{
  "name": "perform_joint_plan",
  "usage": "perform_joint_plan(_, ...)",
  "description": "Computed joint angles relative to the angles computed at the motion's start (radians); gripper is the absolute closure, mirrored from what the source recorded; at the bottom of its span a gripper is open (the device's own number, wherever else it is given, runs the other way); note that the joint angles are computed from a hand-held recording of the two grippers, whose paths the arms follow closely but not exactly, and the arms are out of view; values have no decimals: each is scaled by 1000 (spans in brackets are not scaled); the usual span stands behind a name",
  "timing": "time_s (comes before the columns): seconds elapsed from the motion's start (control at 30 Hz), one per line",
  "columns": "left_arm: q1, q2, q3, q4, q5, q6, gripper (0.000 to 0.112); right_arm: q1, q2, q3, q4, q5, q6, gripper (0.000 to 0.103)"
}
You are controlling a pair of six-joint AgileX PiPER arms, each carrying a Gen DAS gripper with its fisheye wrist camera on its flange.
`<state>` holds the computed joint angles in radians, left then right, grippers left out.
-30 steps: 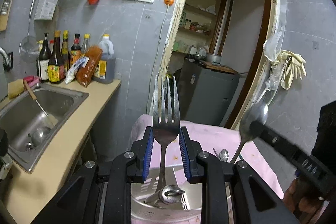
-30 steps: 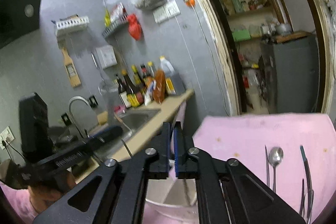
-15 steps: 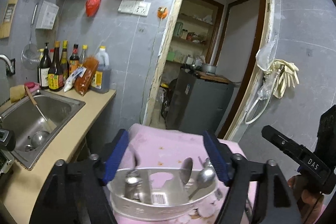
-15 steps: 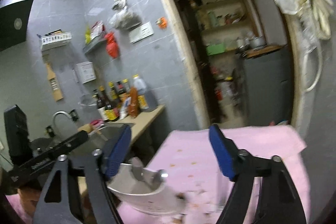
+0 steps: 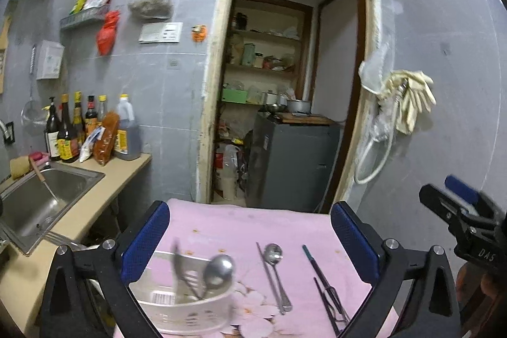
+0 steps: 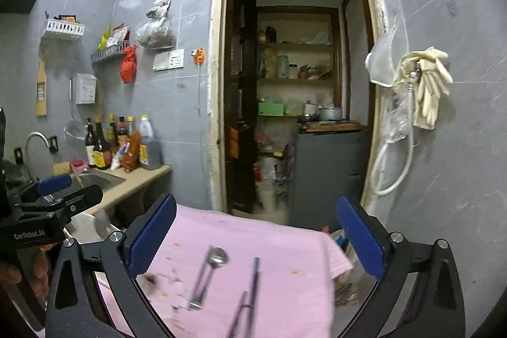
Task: Organize utensils
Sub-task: 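Move both tools back to the remaining utensils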
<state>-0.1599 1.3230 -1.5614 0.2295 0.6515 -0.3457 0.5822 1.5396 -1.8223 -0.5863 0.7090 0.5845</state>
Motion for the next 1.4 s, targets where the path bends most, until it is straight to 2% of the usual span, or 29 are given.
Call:
perform_joint_plan(0.17, -139, 36, 11, 208, 15, -173, 10, -103, -34, 81, 126, -56, -108, 3)
perform_joint_plan(0.47, -274, 129, 6, 412, 61, -379, 10, -247, -41, 255, 304, -214, -272, 3)
perform_joint_plan(0.6, -294, 181, -5, 439, 72, -421, 10, -294, -18, 298, 398, -254, -353, 3)
perform_joint_plan(0.7, -300, 225, -22, 435, 76, -419, 10, -333, 16, 309, 533, -268, -464, 3)
perform_joint_plan(0.77, -303, 261, -49, 427, 90, -407, 10, -359, 48, 306, 638, -266, -542, 3)
perform_joint_plan(0.97, -285, 382, -148, 401, 147, -383, 10, -396, 137, 297, 828, -258, -698, 5)
perform_joint_plan(1.07, -270, 424, -181, 384, 154, -380, 10, -404, 194, 259, 895, -223, -754, 16)
perform_joint_plan(1.13, -265, 459, -213, 376, 167, -368, 13, -408, 228, 238, 949, -199, -791, 26)
perform_joint_plan(1.17, -263, 475, -230, 370, 175, -357, 17, -410, 246, 227, 981, -186, -811, 29)
perform_joint_plan(1.23, -253, 508, -267, 338, 189, -318, 25, -408, 281, 202, 1013, -158, -832, 42)
perform_joint_plan(1.4, -206, 592, -363, 185, 238, -185, 48, -383, 358, 135, 1042, -97, -850, 55)
